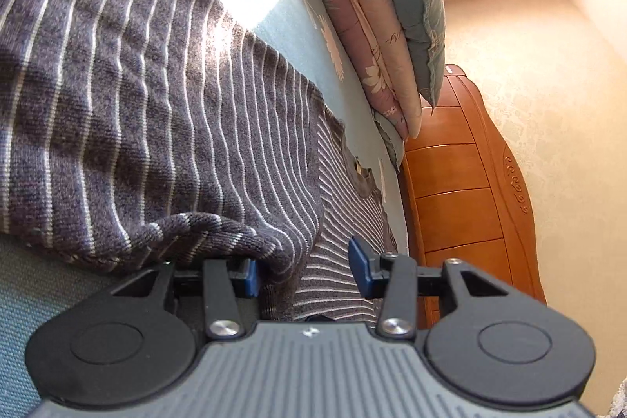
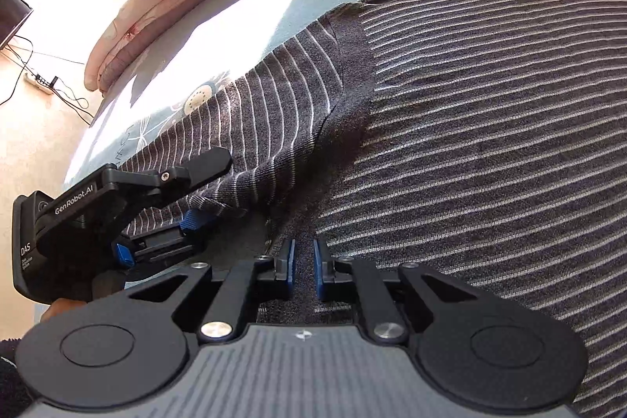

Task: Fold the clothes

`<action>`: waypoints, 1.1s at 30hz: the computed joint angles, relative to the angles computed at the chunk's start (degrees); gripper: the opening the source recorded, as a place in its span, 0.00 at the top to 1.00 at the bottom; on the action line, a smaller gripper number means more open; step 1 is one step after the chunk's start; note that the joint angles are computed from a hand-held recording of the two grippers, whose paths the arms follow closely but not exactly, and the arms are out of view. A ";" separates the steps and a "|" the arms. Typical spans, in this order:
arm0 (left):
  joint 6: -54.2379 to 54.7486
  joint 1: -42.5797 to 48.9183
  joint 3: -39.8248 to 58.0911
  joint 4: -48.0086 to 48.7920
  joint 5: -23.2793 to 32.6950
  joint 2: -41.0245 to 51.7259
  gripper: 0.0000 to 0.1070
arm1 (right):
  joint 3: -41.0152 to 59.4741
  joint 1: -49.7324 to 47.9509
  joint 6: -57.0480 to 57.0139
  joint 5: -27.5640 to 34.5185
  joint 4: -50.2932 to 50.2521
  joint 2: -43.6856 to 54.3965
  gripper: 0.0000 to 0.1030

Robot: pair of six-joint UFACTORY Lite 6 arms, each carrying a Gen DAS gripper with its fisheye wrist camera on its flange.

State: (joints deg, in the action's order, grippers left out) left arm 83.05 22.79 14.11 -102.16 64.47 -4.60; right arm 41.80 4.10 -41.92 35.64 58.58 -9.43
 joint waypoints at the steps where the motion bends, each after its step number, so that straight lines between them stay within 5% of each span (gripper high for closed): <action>1: -0.25 0.25 -0.18 -0.12 1.27 0.90 0.60 | 0.17 0.26 -0.23 -0.02 0.57 0.17 0.87; 6: -0.39 3.13 -1.35 -2.62 10.52 4.63 0.54 | 1.78 1.80 -1.72 -1.74 2.53 1.84 0.87; 9: -0.55 1.89 -0.75 -4.30 6.59 5.91 0.50 | 2.40 1.85 -2.43 -2.29 2.99 2.65 0.87; 15: -1.63 -0.38 0.21 -3.96 10.17 5.69 0.49 | 4.85 5.69 0.24 -6.62 -2.09 6.39 0.87; 21: -3.44 0.15 0.79 -0.45 8.55 3.80 0.44 | 7.09 8.85 -6.46 -11.07 6.32 11.00 0.88; 25: -1.34 -0.26 1.24 0.68 7.65 7.25 0.42 | 4.10 4.07 -18.83 -6.44 19.91 11.77 0.91; 33: 0.58 0.57 0.66 1.24 8.82 8.43 0.42 | 2.71 -4.02 -6.52 -1.65 8.05 4.48 0.87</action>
